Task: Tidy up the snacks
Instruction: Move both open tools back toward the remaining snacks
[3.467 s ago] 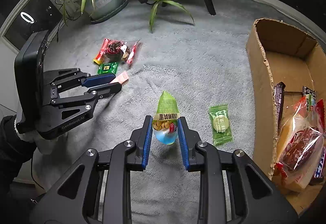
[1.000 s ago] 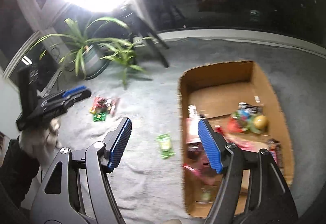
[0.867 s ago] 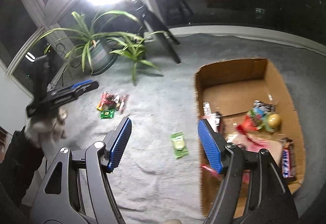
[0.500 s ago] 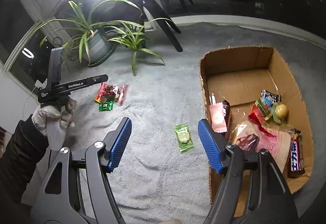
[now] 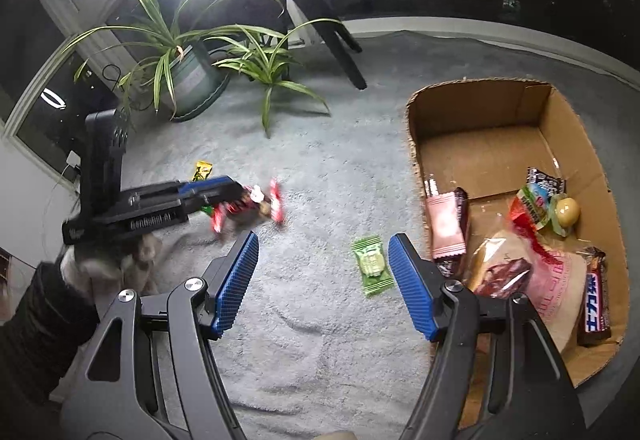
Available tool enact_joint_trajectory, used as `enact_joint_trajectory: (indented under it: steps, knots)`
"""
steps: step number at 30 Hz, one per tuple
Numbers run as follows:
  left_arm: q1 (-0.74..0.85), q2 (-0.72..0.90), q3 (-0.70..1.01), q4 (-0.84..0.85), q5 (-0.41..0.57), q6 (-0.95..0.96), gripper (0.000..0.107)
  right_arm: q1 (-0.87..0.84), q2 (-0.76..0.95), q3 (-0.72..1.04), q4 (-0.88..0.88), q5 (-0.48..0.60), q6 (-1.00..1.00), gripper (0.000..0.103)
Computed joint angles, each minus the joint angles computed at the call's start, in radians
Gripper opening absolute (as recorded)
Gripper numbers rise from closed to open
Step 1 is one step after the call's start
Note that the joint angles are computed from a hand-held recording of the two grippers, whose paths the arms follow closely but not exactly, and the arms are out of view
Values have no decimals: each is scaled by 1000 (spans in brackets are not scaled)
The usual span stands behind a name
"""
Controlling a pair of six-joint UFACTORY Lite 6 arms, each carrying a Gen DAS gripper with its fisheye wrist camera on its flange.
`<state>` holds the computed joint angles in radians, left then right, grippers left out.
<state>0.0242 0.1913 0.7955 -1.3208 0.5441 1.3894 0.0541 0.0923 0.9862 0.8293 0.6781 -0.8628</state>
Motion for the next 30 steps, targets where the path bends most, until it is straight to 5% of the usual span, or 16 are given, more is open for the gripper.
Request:
enact_joint_trajectory:
  steps: [8,18,26,30]
  knots:
    - [-83,-142,-200,-159,2,101,27,24,36,-4,48,5,-15,70]
    - [82,-416,-324,-7,-69,58,28,101,102,27,120,-7,-26,70]
    - [317,-255,-228,26,-3,108,28,219,221,99,118,-40,34,70]
    - [285,-187,-182,-22,-81,141,34,259,270,132,83,-81,80,70]
